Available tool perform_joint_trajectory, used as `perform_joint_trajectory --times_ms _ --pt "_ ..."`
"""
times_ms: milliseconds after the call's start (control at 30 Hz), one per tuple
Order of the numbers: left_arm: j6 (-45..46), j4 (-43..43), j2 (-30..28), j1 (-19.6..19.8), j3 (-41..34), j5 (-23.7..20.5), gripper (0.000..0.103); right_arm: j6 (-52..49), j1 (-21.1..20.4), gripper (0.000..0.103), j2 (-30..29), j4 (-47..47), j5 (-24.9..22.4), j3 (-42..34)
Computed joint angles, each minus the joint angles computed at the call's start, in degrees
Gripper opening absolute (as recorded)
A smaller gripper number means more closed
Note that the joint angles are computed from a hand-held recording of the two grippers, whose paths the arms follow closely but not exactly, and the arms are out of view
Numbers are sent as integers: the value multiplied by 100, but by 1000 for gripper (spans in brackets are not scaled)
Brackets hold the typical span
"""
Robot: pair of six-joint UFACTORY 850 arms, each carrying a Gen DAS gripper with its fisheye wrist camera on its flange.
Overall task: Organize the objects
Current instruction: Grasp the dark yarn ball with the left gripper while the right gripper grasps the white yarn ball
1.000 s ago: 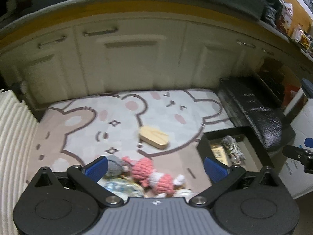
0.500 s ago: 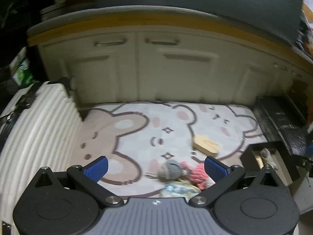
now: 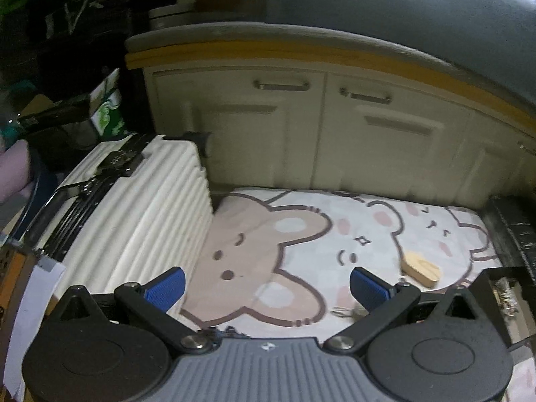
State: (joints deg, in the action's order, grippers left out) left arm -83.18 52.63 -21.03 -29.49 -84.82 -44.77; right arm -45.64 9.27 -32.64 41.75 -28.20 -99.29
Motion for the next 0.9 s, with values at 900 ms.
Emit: perform_joint_trajectory --times_ms 900 --pt "-1580 964 -297 525 1398 1162 103 1436 232 103 -705 -1733 -291 2"
